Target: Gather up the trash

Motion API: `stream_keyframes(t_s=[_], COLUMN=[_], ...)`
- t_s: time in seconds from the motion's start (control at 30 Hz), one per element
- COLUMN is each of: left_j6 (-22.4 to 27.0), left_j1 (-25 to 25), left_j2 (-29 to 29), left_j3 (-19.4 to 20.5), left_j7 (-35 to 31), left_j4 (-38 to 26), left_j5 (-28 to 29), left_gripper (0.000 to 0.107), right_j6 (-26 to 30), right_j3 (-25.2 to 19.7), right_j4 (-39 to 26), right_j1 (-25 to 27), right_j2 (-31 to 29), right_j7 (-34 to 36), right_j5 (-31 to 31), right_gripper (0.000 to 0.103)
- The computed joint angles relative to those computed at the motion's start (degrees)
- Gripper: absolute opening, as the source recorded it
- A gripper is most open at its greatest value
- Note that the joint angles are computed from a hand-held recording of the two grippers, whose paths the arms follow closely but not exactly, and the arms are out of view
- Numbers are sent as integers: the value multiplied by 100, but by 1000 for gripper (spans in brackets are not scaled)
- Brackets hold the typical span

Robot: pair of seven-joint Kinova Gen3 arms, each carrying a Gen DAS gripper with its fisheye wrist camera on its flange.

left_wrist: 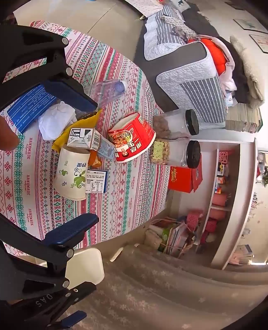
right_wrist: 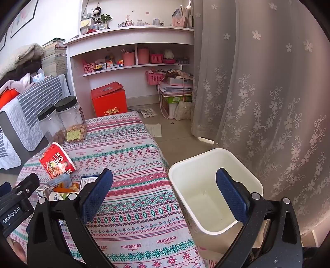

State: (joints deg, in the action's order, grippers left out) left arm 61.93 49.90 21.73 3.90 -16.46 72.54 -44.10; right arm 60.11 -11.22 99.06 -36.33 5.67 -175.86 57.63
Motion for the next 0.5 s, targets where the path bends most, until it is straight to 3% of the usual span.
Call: stream_keyframes(t_s=[0.5], left_j6=[-15], left_j1=[-12], left_j2=[-26], left_j3=[13], left_j7=[58], left_j4=[58], left_j5=[5], left_gripper=[96], right_j6=[9], right_j3=[-15], right_j4=[-4], right_j1=[22], right_j2=[-26], right_j7=[24], right_j5=[-30], right_gripper=[96])
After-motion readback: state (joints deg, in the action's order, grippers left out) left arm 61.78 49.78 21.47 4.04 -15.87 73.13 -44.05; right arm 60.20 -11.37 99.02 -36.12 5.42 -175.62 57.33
